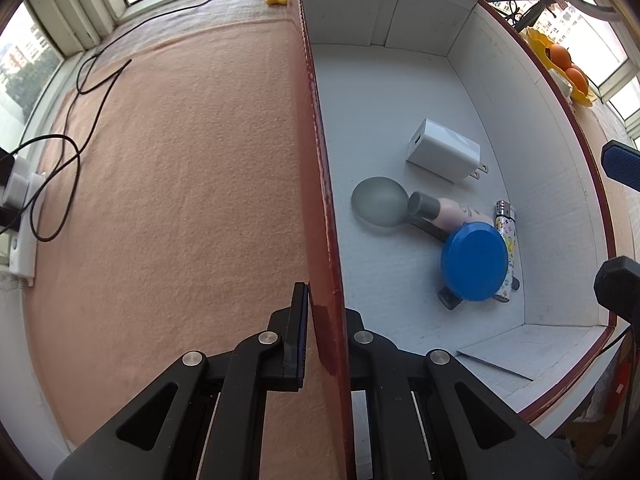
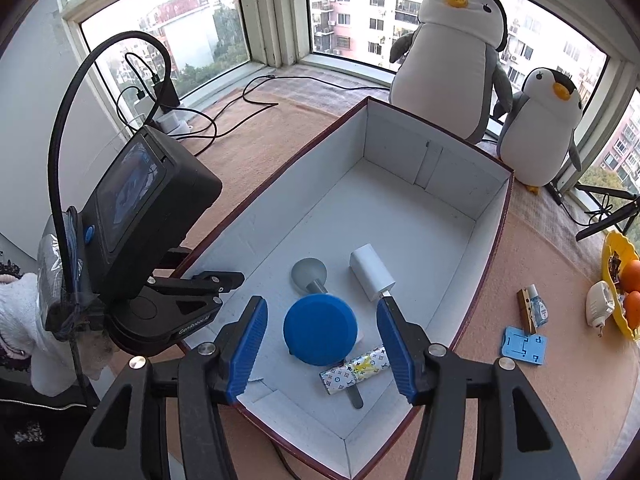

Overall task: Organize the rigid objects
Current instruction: 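Carry the blue lid into the box and release it with the right gripper, then move the right gripper back toward the eye-drop bottle and blue stand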

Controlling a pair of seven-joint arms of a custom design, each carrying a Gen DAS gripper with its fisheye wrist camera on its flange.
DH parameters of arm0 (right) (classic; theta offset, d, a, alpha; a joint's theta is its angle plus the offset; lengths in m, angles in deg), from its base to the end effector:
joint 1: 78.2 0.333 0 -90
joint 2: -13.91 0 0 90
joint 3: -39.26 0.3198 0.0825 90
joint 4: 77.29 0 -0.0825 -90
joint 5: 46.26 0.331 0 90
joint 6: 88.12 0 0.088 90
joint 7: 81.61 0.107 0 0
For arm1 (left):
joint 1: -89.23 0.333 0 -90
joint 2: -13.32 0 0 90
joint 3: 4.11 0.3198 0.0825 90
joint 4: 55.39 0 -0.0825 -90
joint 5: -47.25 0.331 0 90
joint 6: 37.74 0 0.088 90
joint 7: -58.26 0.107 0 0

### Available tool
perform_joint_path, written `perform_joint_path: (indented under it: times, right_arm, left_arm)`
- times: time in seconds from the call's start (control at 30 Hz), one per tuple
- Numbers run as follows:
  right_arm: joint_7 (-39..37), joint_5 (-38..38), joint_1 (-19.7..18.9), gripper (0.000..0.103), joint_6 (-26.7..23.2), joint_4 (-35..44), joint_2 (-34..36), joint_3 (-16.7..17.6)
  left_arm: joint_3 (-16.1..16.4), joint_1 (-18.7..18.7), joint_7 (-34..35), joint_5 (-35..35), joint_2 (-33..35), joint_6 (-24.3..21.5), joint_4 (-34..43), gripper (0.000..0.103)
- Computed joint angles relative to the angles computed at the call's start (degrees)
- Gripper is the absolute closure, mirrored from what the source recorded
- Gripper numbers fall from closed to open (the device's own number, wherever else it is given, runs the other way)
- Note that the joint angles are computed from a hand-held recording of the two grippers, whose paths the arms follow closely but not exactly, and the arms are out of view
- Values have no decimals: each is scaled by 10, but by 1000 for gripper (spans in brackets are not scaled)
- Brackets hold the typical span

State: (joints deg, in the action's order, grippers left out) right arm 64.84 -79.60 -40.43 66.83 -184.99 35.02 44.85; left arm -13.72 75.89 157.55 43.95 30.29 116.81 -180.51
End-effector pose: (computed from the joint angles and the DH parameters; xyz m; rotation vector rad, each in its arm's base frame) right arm 0.4453 0.4378 0.3984 -2.0695 1.6407 -0.3902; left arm 0.5083 -0.2095 0.3209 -1.5540 2.6223 -0.3392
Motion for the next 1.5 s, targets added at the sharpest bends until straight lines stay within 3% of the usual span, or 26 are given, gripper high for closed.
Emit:
perform_joint_path:
  times: [0.47,0.63,0.73,0.97,1.23,1.5]
  right_arm:
    - [81,-46,1,38,10,-37,-29,-16]
    - [177,-107,-4,38,41,-84,-61,-36]
    - [254,-158,-12,38,30,-115,-84,-45]
    - [400,-233,-78,38,31,-212,-145,-51]
    - [458,-216,-189,38,128,-314,-159,-57]
    - [489,-225,-218,38,213,-322,-115,-86]
  left_arm:
    - [2,-6,-3,13,5,-14,12,97]
    - [0,-5,-1,10,11,-22,22,97]
    - [0,-5,1,10,14,-27,27,97]
    - [2,-10,2,19,22,-48,46,97]
    - [4,-20,-3,39,37,-78,75,97]
    - [3,-26,-4,51,47,-104,97,97]
